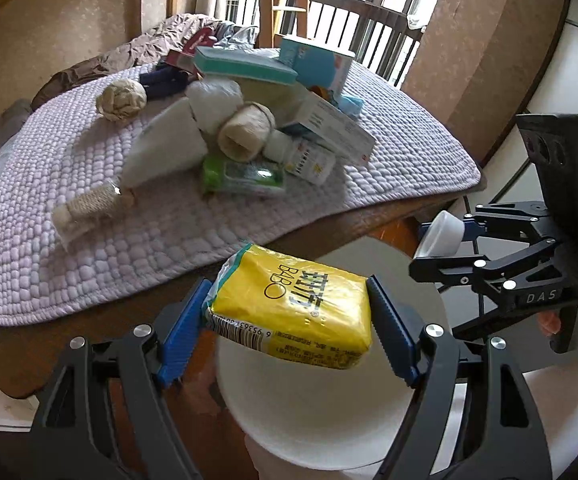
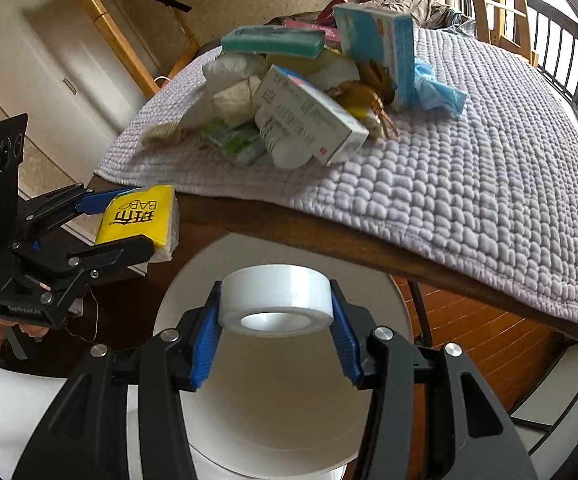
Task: Collect trash
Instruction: 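Carry the yellow tissue pack and tape roll over the white bin with both grippers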
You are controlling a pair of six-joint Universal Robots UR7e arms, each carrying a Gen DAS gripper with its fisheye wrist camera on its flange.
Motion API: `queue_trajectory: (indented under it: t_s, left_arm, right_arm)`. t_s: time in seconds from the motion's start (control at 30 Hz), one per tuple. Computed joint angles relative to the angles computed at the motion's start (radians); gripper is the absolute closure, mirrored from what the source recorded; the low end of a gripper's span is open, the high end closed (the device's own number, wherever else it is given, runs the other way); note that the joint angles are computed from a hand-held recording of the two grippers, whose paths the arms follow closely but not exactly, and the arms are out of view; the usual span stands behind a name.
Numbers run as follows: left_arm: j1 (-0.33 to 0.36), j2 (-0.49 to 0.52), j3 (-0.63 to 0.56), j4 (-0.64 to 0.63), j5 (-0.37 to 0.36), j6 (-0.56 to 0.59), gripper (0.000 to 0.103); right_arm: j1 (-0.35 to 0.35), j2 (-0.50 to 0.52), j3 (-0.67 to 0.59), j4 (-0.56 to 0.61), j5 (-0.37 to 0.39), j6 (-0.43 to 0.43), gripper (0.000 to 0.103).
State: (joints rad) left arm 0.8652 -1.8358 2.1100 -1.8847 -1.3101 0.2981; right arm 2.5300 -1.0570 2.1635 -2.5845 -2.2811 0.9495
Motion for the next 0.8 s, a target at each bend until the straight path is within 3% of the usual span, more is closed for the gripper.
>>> queue_trajectory:
  t_s: [0.8]
  left_arm:
    - [0.005, -0.024, 0.082, 0.051, 0.041, -0.006, 0.024]
  right_arm:
    - [-0.032, 0.225, 0.025, -0.188, 0.067, 0.032, 0.054]
